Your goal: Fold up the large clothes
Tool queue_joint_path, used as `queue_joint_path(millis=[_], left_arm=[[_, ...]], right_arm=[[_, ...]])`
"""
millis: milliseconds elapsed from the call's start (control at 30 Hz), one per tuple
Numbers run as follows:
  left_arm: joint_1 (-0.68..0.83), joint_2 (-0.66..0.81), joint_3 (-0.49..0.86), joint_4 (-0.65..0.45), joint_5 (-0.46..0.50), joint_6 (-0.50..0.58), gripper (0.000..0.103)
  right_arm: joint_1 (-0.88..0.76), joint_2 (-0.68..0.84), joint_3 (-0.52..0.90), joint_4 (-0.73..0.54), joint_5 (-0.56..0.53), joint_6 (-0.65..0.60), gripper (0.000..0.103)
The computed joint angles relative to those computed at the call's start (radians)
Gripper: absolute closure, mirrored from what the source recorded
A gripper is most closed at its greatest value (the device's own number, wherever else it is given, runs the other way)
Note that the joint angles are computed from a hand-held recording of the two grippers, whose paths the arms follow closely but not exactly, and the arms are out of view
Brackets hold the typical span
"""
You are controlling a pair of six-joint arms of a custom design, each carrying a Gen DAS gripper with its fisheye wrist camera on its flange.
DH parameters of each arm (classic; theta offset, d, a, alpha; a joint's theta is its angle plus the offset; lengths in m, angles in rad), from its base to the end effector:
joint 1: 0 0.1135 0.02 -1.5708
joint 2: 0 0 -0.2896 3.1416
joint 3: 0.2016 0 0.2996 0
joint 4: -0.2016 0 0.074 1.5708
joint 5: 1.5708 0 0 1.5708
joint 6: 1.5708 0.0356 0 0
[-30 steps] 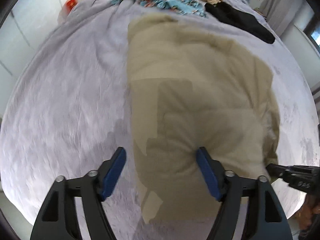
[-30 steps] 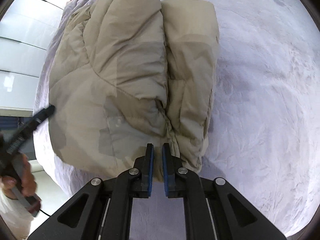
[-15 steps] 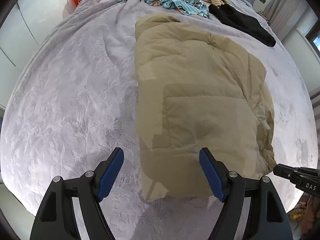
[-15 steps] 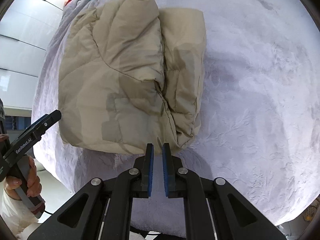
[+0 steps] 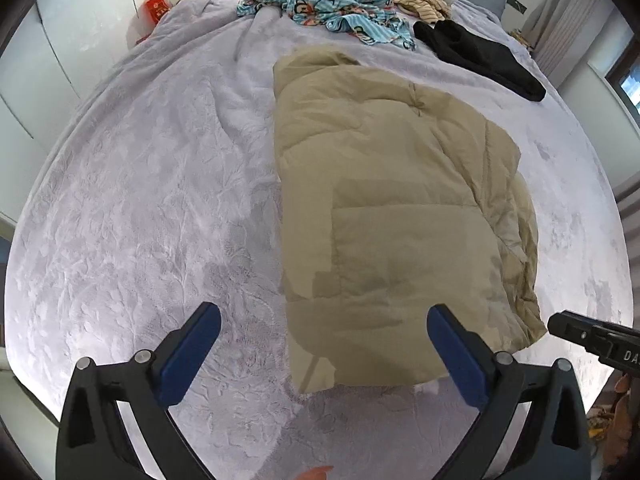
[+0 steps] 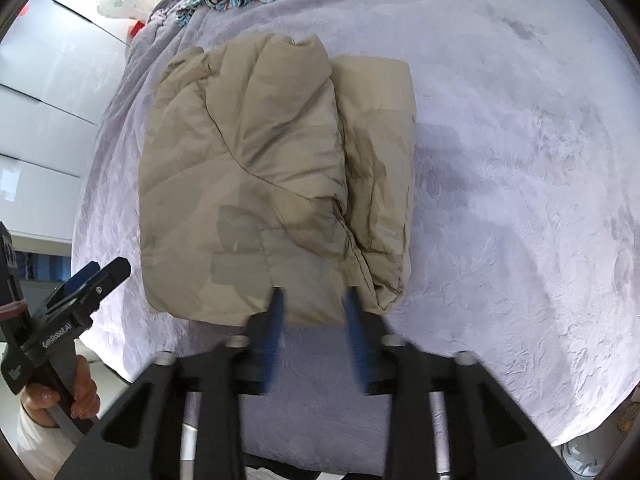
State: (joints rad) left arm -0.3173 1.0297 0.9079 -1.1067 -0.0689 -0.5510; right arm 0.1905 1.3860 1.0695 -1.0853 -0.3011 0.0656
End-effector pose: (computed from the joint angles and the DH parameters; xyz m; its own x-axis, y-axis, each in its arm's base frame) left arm 0.1967 -0.0620 0.2824 -0.9140 -0.2496 -0.3199 -0.2220 0.9676 -0.1205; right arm 0.2755 0.0639 0.2574 -0.9809 -0.1254 -0.1487 -0.1659 0.9385 0.3027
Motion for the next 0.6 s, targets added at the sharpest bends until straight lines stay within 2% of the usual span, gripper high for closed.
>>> queue_joint_path(millis=[167,267,333,400,467,500,533,600], left_arm=[[-0.009,0.004,0.037,-0.036,-0.031,-0.012,0.0],[-0.012,0.003,0.07,-0.06,-0.063,-0.027,0.0],[-0.012,-0.003,0.085,-0.064,-0.077,-0.034,0.0],[-0.018,-0.004,0.101,-0.074,-0.095,-0.04,0.0],[-0.042,-0.008,0.123,-0.092,-0.124,-0.061,0.0],[-0.059,-0.01,0.136,-0.103,-0.144,-0.077,0.0],[-0.077,-0.011,0.151,-0.115,-0.168,-0.094,0.0],[-0.106,-0.01,0.172,-0.134,-0.202,-0.121,0.0]], right_arm=[[0.032,-0.024,0.014,0.015,0.049,0.037,0.054],[0.063,-0.052,0.025,0.041,0.114,0.057,0.038],[0.081,-0.073,0.034,0.057,0.156,0.061,0.019],[0.094,-0.09,0.046,0.072,0.193,0.062,0.019],[0.101,-0.096,0.062,0.073,0.216,0.058,0.013],[0.101,-0.101,0.067,0.076,0.221,0.057,0.004],[0.1,-0.106,0.07,0.079,0.223,0.055,0.0],[0.091,-0.144,0.055,0.11,0.211,0.053,0.0]])
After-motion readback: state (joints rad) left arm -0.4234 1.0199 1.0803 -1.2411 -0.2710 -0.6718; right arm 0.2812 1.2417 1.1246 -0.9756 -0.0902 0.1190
